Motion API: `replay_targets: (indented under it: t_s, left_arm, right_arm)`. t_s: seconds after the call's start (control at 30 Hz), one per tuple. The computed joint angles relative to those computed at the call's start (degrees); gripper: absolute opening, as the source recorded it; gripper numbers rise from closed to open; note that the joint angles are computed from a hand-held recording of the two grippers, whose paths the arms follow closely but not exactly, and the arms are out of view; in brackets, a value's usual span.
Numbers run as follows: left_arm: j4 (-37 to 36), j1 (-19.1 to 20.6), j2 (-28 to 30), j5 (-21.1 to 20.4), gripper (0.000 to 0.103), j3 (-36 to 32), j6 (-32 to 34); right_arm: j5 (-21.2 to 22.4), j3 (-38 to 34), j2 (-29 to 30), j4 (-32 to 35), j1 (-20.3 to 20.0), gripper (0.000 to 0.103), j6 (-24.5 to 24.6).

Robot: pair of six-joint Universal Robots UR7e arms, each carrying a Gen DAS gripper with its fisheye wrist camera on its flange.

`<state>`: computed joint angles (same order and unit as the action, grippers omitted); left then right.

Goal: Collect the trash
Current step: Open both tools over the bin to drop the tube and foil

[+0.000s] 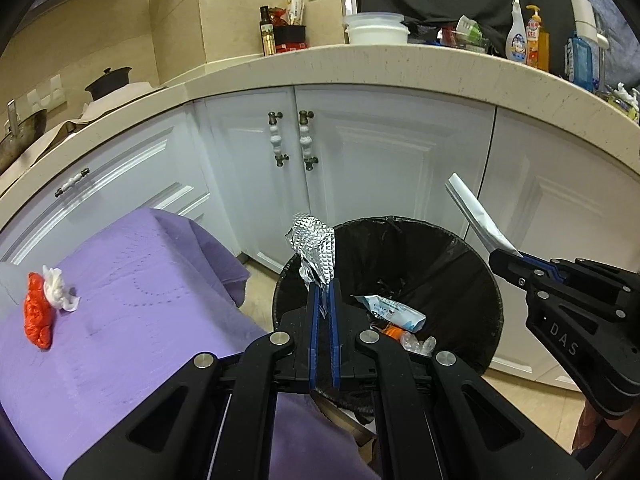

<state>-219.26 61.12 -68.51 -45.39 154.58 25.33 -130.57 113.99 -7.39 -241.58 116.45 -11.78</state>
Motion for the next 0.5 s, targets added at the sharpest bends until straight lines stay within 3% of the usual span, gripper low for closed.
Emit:
replay_targets:
  t_s: [0.2, 0.27, 0.33, 0.5]
  left_arm:
    - [-1.76, 1.21, 4.21, -0.79, 0.006, -2.76, 1.81]
    - [1.96, 2.08, 3.85, -0.99, 0.013, -4.01, 0.71]
    - [4.85, 2.97, 2.45, -1.71, 0.038, -4.69, -1.4]
    - [5.06, 3.94, 0.6, -2.43, 0.046, -4.5, -2.63]
  right_arm:
    - [0.8, -1.72, 1.0, -1.1, -1.83, 0.007, -1.55]
    - [1.25, -2.23, 1.47, -1.79, -2.74, 0.024, -1.73]
    - [1.26, -2.44, 1.8, -1.89, -3.47, 0.027, -1.2]
    - [1.1, -2.37, 2.06, -1.62, -3.7, 0.027, -0.69]
